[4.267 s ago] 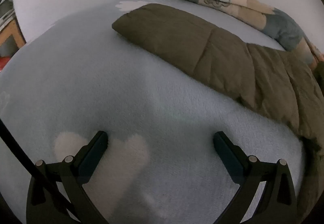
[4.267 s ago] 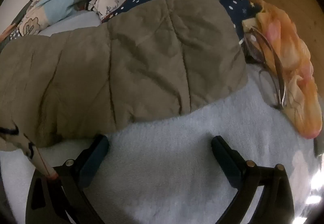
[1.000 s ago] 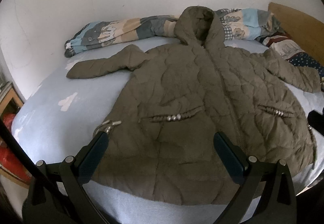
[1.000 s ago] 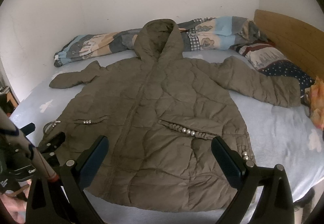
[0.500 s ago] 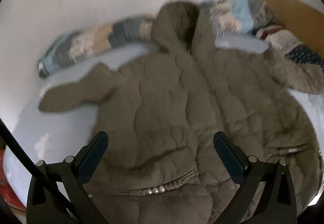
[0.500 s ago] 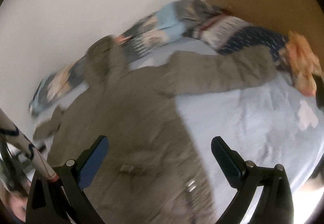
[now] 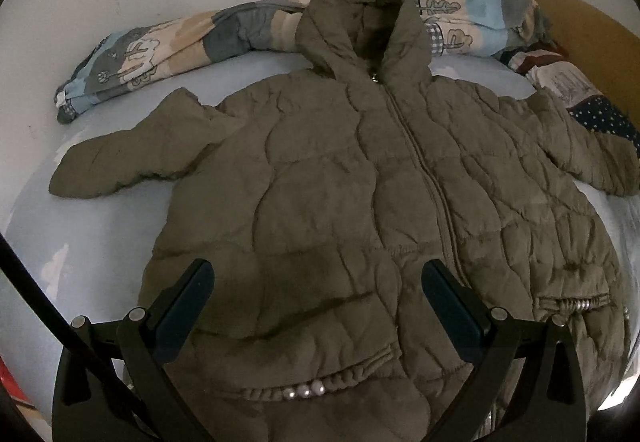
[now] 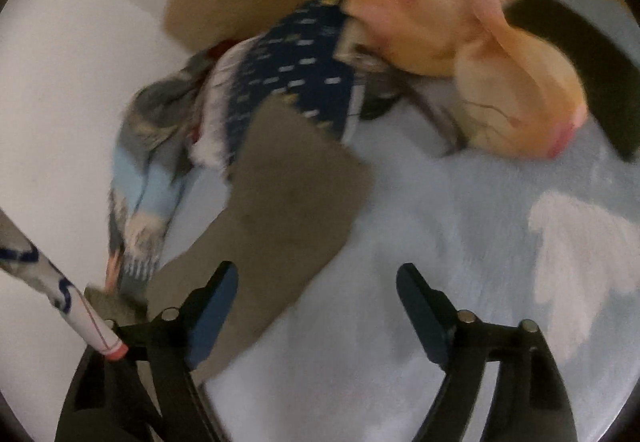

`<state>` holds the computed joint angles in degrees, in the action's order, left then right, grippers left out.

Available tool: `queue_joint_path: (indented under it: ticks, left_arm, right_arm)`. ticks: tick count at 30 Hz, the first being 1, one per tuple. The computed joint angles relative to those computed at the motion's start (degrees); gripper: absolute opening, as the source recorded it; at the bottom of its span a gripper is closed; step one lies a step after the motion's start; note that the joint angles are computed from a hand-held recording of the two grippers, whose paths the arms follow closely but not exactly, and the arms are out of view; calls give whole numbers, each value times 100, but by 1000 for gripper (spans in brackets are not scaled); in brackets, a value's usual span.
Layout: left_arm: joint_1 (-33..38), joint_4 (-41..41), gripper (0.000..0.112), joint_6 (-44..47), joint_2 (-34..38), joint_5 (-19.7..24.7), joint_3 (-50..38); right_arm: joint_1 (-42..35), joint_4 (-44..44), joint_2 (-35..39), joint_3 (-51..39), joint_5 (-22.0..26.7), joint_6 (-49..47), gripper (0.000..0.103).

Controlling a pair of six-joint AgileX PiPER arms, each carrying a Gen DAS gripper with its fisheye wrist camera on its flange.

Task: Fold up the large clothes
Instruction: 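Close the right tool on the sleeve cuff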

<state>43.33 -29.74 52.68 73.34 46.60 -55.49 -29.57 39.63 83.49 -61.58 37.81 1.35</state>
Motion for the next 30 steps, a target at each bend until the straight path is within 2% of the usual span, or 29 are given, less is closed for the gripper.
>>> queue_joint_path:
  ticks: [2, 5, 7, 9, 11, 12, 13, 14, 15, 19, 22, 25, 30]
  left_arm:
    - [-55, -7, 103, 6, 50, -92, -2]
    - [-98, -69, 103, -4, 161, -122, -25]
    - [-119, -52, 103, 8, 219, -100, -31]
    - [-155, 21, 103, -39, 203, -85, -22]
    - [-159, -5, 103, 11, 203, -88, -16]
    - [-179, 5, 103, 23, 188, -123, 1]
    - [-194, -2, 103, 44, 188, -144, 10]
    - [-226, 23, 103, 22, 189, -172, 11]
    - [-240, 30, 103, 2, 179, -179, 9]
    - [-87, -196, 103, 245, 45, -130, 69]
    - [137, -424, 103, 443, -47, 24, 17]
    - [321, -574, 103, 517, -121, 141, -43]
    - [667, -807, 103, 652, -125, 272, -216]
  right_arm:
    - [-62, 219, 339, -121, -111, -245, 74]
    - [-21, 52, 889, -661, -269, -86, 73]
    - [-32, 252, 1222, -935, -284, -228, 73]
    - [76, -179, 1553, -1236, -358, 120, 73]
    - [62, 18, 1811, -1350, -461, 5, 69]
    - [39, 351, 1899, -1349, -569, -276, 62]
    - [27, 733, 1944, -1345, -619, -606, 35]
    - [19, 887, 1970, -1411, -594, -722, 23]
    - [47, 811, 1903, -1404, -667, -623, 18]
    - [252, 419, 1258, -1554, -914, 78, 15]
    - [656, -720, 753, -2076, -894, 1141, 14]
    - [1095, -1358, 392, -2729, -657, 1732, 14]
    - [2424, -2765, -151, -3252, -519, 3015, 15]
